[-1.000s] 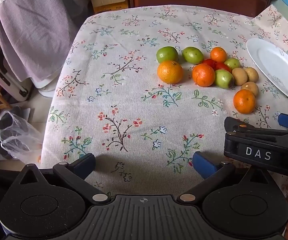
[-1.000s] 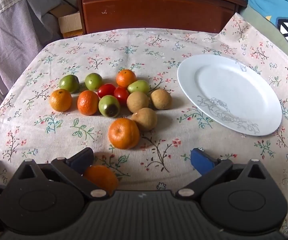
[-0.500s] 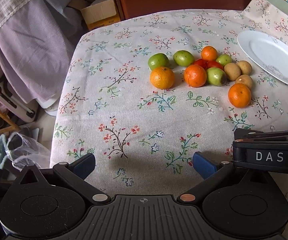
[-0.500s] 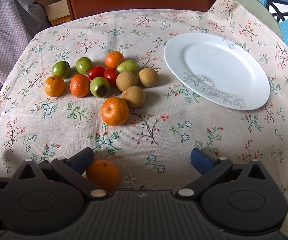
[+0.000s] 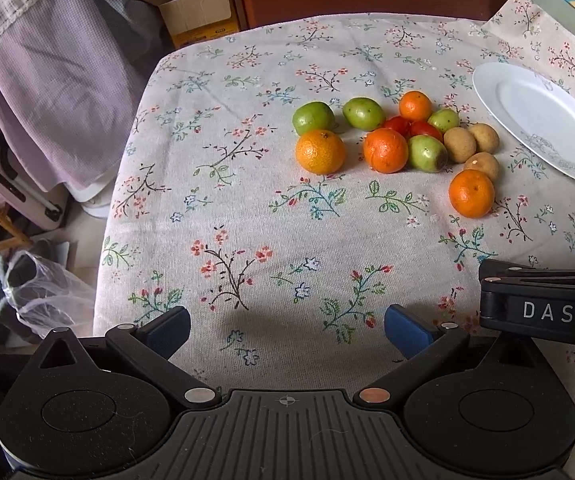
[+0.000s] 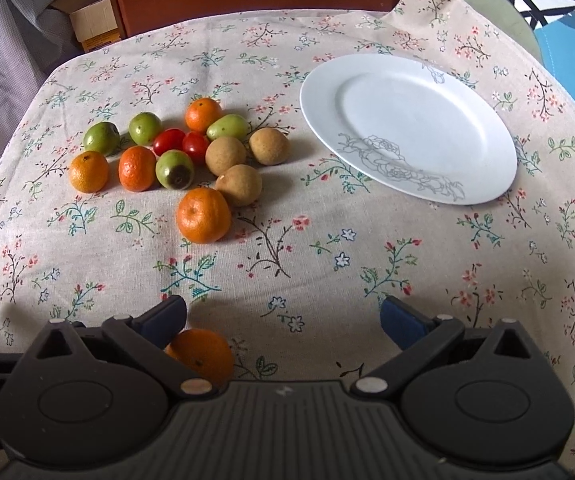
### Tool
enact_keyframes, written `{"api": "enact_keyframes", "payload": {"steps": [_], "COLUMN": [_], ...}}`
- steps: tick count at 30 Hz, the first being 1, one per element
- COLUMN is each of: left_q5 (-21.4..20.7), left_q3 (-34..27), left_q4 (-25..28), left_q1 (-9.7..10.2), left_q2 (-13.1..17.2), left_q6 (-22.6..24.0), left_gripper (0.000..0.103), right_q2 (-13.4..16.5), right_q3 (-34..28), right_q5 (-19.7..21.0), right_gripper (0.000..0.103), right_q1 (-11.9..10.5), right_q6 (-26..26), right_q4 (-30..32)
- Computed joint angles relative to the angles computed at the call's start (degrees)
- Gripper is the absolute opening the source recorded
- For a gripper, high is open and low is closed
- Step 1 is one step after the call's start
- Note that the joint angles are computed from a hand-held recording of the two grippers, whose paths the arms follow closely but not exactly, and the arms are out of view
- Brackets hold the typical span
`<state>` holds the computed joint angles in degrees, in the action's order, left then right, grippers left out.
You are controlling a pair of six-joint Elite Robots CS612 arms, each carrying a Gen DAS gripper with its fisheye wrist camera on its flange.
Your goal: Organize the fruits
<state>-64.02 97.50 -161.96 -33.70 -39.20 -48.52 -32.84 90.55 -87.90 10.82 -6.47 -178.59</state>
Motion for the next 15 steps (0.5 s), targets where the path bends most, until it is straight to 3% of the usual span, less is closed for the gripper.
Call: {"api": "enact_keyframes", "payload": {"steps": [15], "left_q5": [0.7], "left_q3": [-0.3], "left_q4": [2.8], "left_q1": [-0.05], "left_q2": [-0.1], "left_q6": [-1.3], "left_gripper": [0.103], "right_q2": [0.3], "right_q3": [0.1], "right_q5": [-0.4], "right_gripper": [0.102], "right_q1": [0.0], "right_q6": [-1.0], "right_q4": [-1.0]}}
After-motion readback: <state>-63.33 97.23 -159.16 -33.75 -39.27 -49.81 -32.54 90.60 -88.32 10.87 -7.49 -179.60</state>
